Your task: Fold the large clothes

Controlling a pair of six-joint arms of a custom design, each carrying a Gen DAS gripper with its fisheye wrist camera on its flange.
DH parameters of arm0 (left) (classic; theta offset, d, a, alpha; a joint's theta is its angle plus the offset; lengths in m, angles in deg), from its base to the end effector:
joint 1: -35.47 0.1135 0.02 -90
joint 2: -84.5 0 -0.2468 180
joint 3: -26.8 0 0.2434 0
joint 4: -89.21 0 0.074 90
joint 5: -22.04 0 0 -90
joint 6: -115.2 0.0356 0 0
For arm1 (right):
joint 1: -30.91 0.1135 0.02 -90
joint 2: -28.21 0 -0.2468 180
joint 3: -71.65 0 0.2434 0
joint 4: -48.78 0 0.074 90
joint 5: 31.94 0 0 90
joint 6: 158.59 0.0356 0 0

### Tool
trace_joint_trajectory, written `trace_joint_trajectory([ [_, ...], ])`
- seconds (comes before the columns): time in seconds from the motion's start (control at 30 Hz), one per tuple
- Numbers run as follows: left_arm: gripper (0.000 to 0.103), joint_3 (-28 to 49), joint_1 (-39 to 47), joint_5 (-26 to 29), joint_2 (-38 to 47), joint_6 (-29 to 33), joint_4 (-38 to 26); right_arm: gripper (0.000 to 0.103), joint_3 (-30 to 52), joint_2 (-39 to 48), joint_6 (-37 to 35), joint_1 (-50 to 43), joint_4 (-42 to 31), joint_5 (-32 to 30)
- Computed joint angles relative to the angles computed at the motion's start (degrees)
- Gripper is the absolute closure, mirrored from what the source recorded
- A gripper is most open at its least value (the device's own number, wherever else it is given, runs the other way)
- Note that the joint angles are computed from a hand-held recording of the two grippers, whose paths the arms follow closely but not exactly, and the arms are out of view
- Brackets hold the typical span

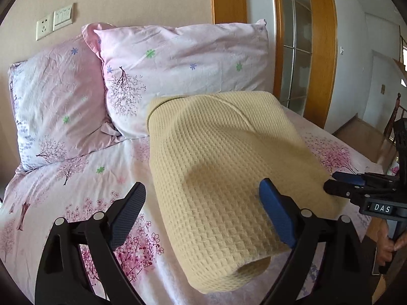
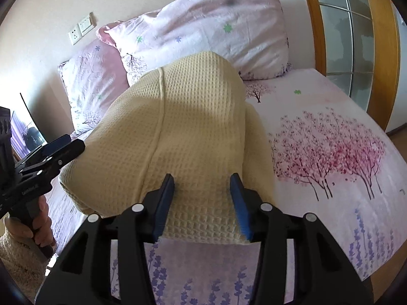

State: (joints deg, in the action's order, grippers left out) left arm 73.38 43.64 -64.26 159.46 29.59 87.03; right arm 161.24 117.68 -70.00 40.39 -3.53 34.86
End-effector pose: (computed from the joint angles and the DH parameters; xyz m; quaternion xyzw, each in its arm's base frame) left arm 0.2621 0.0353 0.1805 -0.0126 0.8681 0.0263 0.4956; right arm 0.3198 0.0676 0.2765 -0.1528 0.9164 0.2121 0.3032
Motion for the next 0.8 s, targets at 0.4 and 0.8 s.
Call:
trace_joint_trajectory([
  [0.4, 0.008, 1.2, 0.2, 2.2, 4.1, -1.9, 0.7, 0.053, -2.1, 1.1, 1.5, -0.1, 1.7, -0.6],
  [0.8, 0.008, 7.0, 11.6, 24.5, 7.5, -6.2, -7.4, 0.023, 15.9, 9.5, 0.1, -1.6, -14.9, 0.1],
])
